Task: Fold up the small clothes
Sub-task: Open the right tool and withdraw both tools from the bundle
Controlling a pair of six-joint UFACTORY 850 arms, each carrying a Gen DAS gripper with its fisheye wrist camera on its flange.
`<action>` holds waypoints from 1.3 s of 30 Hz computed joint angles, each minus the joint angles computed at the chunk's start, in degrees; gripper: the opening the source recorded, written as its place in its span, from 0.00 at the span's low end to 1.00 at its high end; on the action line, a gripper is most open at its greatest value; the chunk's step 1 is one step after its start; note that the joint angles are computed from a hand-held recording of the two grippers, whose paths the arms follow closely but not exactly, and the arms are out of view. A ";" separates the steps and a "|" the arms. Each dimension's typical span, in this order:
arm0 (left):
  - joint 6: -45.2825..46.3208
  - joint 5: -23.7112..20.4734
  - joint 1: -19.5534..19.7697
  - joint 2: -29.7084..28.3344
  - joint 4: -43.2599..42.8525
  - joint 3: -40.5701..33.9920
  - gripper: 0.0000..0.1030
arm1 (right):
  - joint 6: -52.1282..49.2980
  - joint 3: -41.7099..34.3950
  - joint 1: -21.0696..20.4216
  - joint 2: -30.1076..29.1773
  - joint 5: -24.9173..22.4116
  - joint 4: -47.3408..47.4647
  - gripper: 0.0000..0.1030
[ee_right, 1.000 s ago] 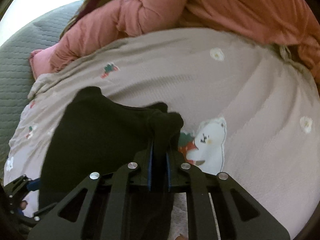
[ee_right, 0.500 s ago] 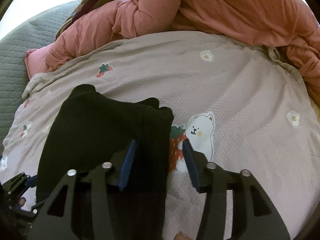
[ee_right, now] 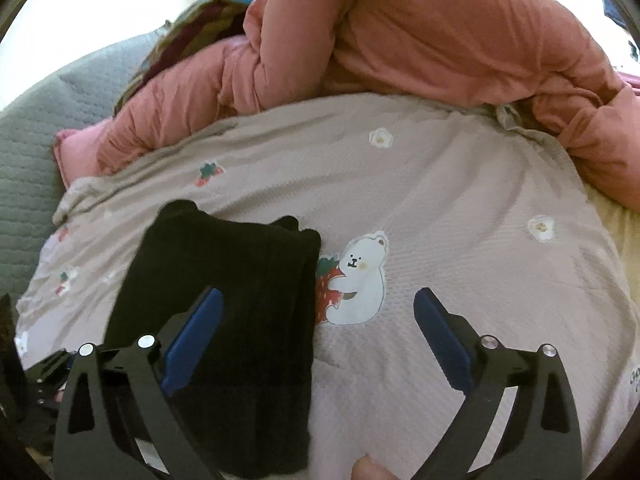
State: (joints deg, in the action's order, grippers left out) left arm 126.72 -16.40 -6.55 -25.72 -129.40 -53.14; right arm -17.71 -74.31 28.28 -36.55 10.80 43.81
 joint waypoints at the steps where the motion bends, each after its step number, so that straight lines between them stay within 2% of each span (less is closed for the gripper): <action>1: 1.01 -0.26 0.00 0.33 -1.15 0.35 0.73 | 2.92 1.16 0.11 0.95 0.94 -2.62 0.93; 3: 3.51 -1.13 0.01 1.44 -3.66 1.44 0.77 | 8.33 3.23 0.25 2.63 2.64 -7.83 0.95; 5: 6.00 -1.84 -0.01 3.00 -6.20 2.75 0.87 | 13.54 5.50 0.45 4.45 4.50 -13.13 0.95; 7: 8.81 -2.52 0.13 4.66 -9.42 4.16 0.91 | 15.57 8.03 1.06 6.46 6.87 -15.72 0.95; 11: 16.52 -2.88 0.21 7.51 -18.00 6.55 0.91 | 9.36 12.28 3.57 9.71 12.44 -10.84 0.95; 15: 25.47 -3.60 0.20 10.56 -27.41 9.45 0.91 | 10.17 15.77 5.60 12.08 15.93 -11.82 0.96; 19: 34.09 -5.01 -0.15 13.53 -36.15 12.39 0.91 | 4.77 18.85 8.95 14.11 21.06 -5.06 0.96; 23: 36.54 -6.37 -0.07 16.15 -39.03 15.35 0.91 | 0.31 21.11 11.69 15.79 24.65 0.33 0.96; 31: 34.66 -7.16 0.66 19.06 -37.17 20.38 0.91 | -8.54 23.71 16.26 16.80 29.07 9.08 0.96; 39: 37.54 -7.19 1.42 20.70 -38.29 25.08 0.91 | -6.98 24.63 18.93 14.65 28.11 14.25 0.96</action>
